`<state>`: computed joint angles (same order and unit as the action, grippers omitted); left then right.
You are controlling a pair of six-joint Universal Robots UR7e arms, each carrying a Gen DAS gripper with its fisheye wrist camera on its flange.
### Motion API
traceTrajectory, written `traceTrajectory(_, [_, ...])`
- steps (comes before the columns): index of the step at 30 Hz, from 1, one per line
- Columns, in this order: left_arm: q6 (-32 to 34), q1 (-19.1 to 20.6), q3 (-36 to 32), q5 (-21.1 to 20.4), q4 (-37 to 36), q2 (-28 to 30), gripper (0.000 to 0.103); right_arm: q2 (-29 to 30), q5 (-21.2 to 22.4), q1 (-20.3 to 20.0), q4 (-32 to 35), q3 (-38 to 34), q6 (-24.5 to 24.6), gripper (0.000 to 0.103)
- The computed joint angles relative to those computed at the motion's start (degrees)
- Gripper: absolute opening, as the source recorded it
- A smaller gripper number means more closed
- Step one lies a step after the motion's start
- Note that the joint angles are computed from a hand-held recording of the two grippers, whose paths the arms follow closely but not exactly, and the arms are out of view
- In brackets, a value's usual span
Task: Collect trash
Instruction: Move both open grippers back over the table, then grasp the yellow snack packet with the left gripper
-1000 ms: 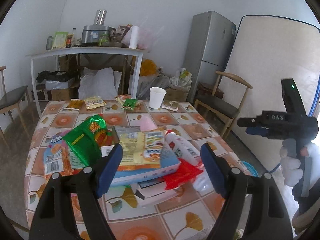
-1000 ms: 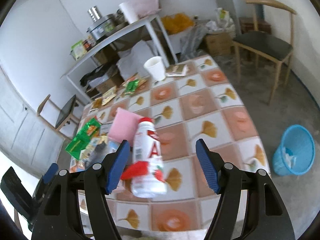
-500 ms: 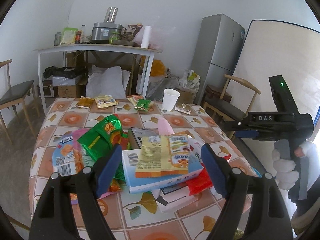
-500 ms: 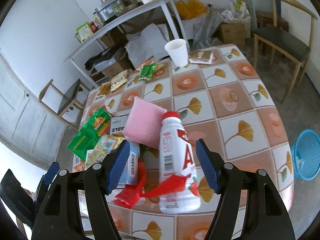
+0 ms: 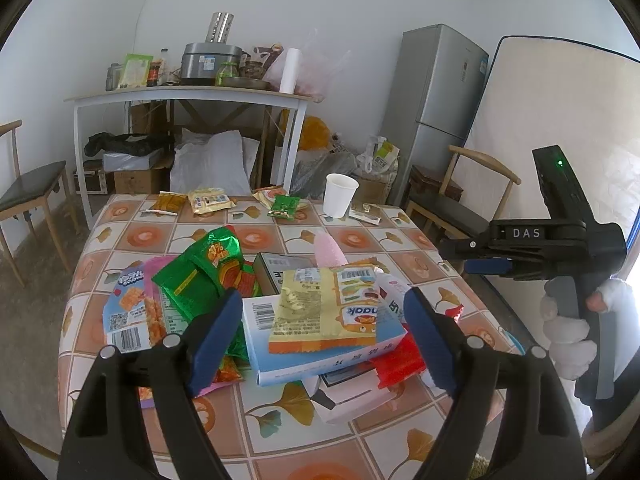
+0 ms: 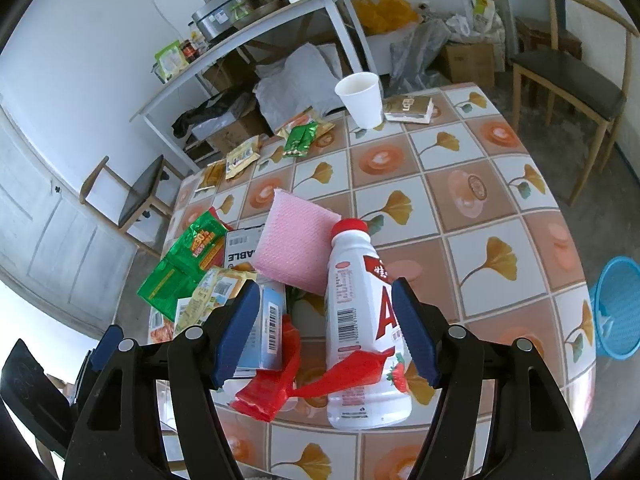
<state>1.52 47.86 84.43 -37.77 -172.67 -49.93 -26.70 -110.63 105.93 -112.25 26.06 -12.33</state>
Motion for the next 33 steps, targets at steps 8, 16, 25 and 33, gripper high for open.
traceTrajectory(8, [0.0,-0.2,-0.3,0.2,0.8,0.2,0.081,-1.2,0.7,-0.5,-0.9,1.7,0.4,0.065])
traceTrajectory(16, [-0.1,-0.3,-0.6,0.4,1.3,0.4,0.082,-1.7,1.0,-0.7,-1.2,2.3,0.4,0.065])
traceTrajectory(25, [-0.1,-0.2,-0.8,0.5,1.5,0.5,0.082,-2.0,0.9,-0.8,-1.2,2.7,0.5,0.065])
traceTrajectory(33, [-0.1,-0.2,-0.9,0.4,1.8,0.5,0.082,-2.1,1.1,-0.9,-1.3,2.8,0.5,0.065])
